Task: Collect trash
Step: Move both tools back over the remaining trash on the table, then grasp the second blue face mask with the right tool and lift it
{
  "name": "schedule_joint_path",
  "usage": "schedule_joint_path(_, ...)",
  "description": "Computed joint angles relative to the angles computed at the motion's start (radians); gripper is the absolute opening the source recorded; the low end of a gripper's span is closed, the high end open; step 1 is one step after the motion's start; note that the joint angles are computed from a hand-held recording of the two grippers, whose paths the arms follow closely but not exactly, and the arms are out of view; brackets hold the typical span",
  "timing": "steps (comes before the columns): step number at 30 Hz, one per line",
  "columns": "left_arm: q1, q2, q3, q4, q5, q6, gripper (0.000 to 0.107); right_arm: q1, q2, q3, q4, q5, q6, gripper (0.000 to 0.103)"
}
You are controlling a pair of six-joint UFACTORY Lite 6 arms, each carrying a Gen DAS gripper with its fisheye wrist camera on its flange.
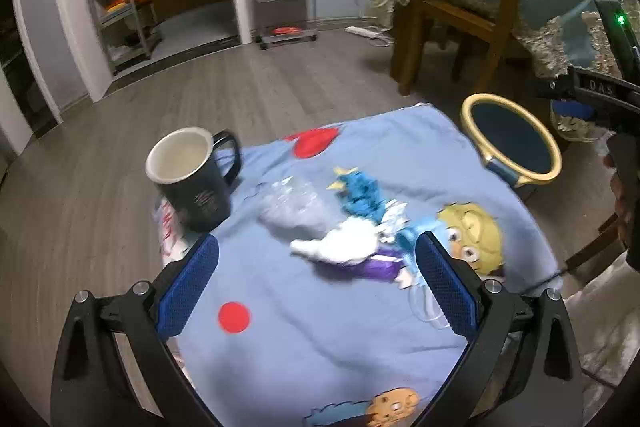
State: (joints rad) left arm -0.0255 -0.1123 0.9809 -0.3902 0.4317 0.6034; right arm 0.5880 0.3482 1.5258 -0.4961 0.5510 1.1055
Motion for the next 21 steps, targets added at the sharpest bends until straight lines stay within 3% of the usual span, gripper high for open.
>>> schedule_joint_path(6,0.053,0.116,0.017,-0.014,-0.059,0.001,0.097,0.068,0.232,0.200,0.102,0.086,-0.162,0.098)
schedule_joint_path(15,0.003,0.263,0.078,0.110,-0.129,-0.108,0.097,0.051,0.357,0.148,0.340,-0.040,-0.263,0.098)
schedule_joint_path(21,-0.029,0.355,0.101,0.165,-0.147,-0.174,0.097,0.063,0.479,0.211,0.453,-0.027,-0.376,0.092)
